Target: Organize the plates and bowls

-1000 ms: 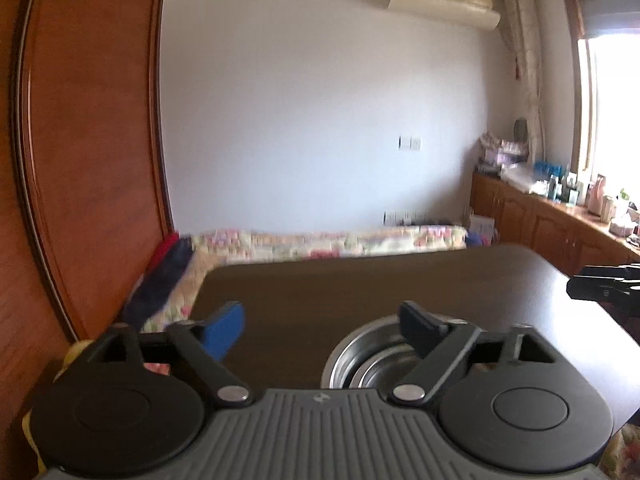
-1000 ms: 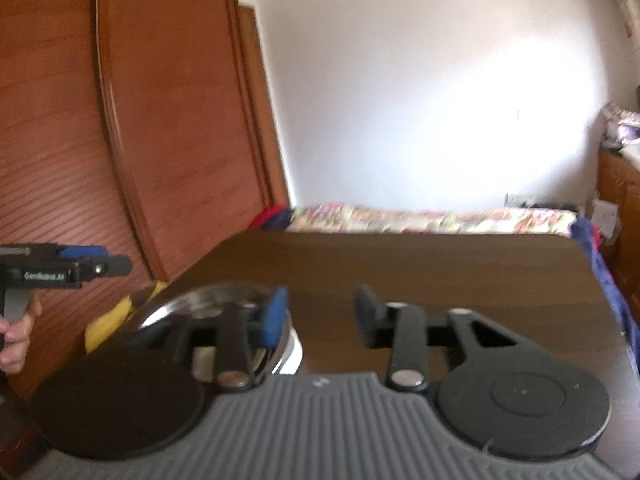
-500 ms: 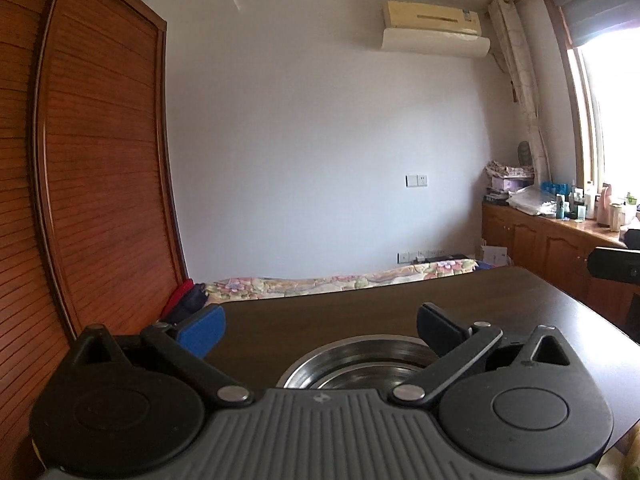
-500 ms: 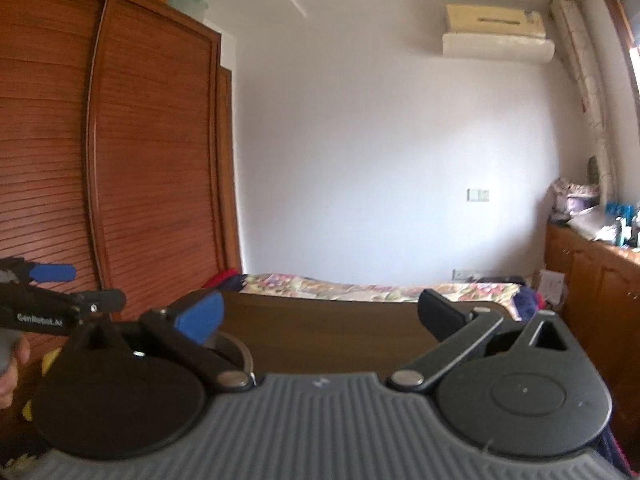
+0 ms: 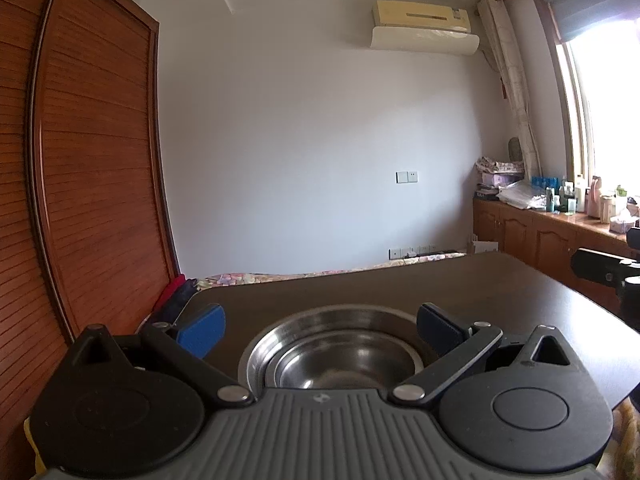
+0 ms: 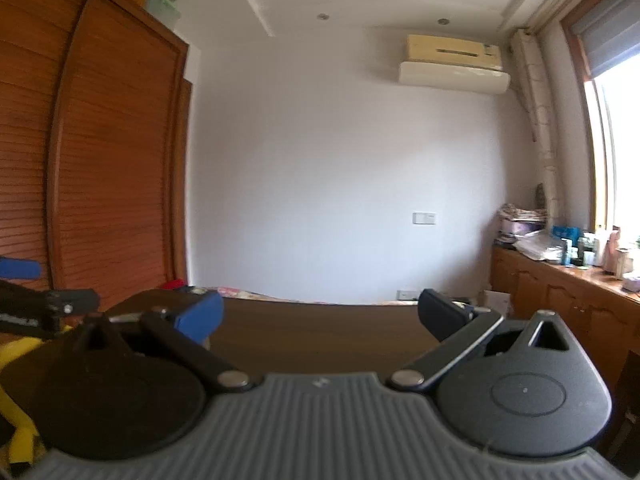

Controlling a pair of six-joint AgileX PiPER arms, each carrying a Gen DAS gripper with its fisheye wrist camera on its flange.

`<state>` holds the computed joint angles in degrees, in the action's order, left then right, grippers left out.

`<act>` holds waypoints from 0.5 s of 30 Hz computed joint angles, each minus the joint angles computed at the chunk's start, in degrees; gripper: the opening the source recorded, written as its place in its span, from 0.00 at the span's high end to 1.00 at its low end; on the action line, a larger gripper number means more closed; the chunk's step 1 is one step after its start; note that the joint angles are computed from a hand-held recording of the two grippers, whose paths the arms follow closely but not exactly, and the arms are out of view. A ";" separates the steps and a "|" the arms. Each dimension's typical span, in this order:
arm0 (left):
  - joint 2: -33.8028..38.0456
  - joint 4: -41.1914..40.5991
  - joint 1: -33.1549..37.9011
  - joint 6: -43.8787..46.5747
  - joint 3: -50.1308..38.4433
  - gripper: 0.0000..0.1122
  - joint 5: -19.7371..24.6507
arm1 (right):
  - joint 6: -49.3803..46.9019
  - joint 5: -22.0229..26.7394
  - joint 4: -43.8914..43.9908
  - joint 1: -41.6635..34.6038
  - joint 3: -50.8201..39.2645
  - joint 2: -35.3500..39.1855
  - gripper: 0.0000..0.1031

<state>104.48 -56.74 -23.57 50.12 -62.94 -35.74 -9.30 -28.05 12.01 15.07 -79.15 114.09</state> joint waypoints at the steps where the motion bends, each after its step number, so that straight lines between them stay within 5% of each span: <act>1: -0.12 -0.15 -0.15 -0.01 0.41 0.08 -0.34 | -0.76 0.19 0.91 0.08 -0.30 0.38 0.00; 15: 0.14 0.41 0.96 -1.76 1.83 0.08 -0.04 | -5.15 2.76 5.95 0.58 -2.31 1.91 0.00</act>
